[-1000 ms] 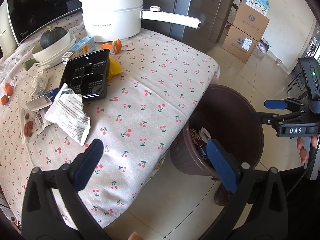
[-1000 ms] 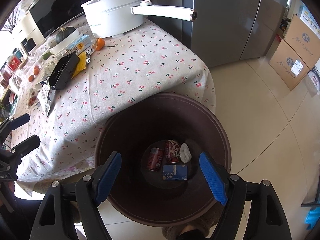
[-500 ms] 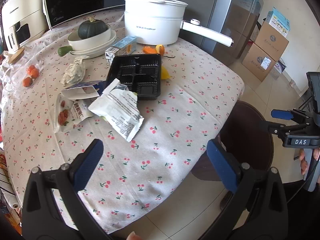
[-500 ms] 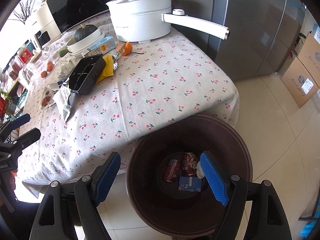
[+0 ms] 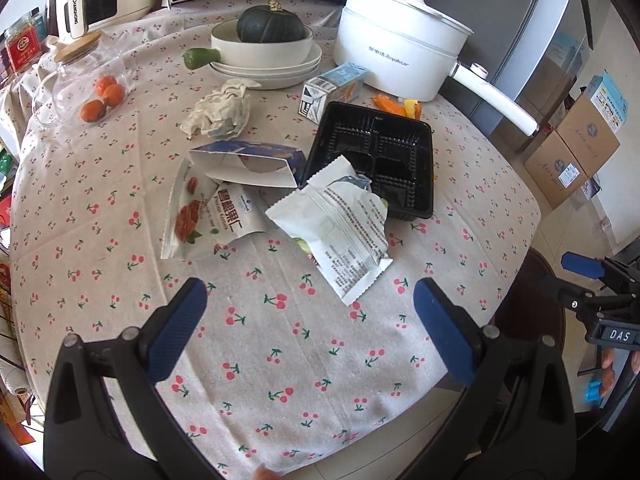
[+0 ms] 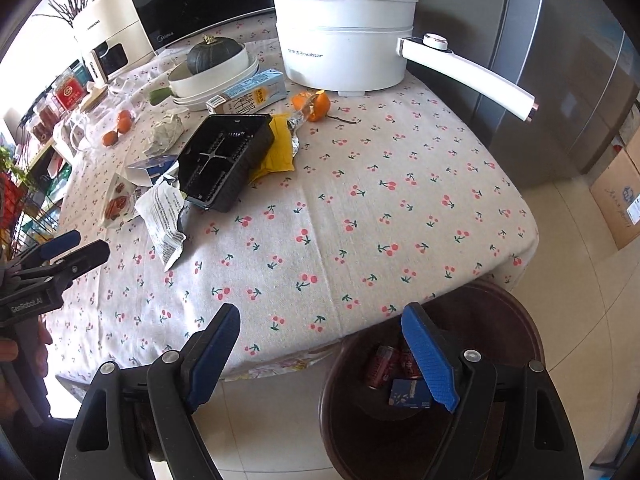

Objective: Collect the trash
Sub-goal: 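Grasp the white snack wrapper with the left tool while the right tool grasps the black tray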

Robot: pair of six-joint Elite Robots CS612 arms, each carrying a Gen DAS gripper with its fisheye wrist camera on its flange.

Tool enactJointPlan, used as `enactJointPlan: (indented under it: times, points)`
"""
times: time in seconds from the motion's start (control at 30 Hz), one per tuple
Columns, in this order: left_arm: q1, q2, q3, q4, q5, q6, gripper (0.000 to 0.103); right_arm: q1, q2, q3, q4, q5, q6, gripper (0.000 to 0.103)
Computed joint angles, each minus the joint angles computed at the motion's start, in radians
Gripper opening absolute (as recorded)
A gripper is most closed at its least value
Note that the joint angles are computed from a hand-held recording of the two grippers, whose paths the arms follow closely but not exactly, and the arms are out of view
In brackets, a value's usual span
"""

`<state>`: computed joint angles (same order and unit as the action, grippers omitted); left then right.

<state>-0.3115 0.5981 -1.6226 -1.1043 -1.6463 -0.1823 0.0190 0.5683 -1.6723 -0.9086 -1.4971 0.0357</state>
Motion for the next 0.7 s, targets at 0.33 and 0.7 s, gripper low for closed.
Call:
enactJointPlan:
  times: [0.33, 0.7]
  points:
    - [-0.037, -0.005, 0.104, -0.039, 0.085, -0.072, 0.101, -0.002, -0.018, 0.048, -0.032, -0.019, 0.018, 0.085]
    - [-0.017, -0.014, 0.14, -0.033, 0.014, -0.11, 0.059, -0.006, -0.017, 0.052, -0.025, -0.038, 0.044, 0.085]
